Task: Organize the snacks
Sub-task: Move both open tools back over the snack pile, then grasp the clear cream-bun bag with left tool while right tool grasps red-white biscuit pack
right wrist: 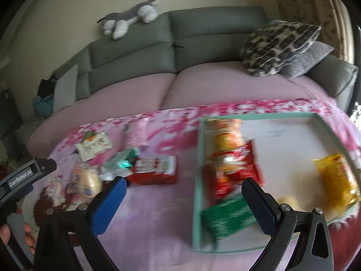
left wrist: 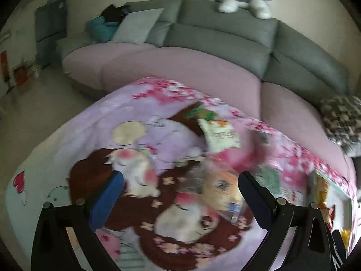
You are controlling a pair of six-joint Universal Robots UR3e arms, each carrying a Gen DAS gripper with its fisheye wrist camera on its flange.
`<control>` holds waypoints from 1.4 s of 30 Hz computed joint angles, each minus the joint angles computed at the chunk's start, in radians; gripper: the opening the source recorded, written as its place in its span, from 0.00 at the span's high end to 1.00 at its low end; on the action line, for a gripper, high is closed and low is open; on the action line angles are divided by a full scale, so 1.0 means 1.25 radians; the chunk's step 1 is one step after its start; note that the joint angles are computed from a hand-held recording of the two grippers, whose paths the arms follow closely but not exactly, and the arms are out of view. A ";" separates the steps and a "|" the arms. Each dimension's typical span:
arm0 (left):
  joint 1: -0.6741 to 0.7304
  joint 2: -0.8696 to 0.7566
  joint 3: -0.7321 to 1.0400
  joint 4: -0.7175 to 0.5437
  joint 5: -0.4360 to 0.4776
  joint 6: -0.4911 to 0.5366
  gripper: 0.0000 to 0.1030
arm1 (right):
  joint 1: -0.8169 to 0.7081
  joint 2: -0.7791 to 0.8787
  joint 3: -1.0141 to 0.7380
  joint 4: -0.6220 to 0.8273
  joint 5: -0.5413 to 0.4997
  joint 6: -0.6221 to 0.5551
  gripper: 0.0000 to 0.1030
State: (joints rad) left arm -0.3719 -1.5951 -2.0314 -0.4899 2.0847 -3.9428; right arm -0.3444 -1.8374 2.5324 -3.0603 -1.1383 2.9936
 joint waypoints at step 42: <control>0.076 -0.235 0.111 0.099 -0.252 0.165 0.02 | 0.312 0.490 -0.368 -0.037 -0.284 0.009 0.27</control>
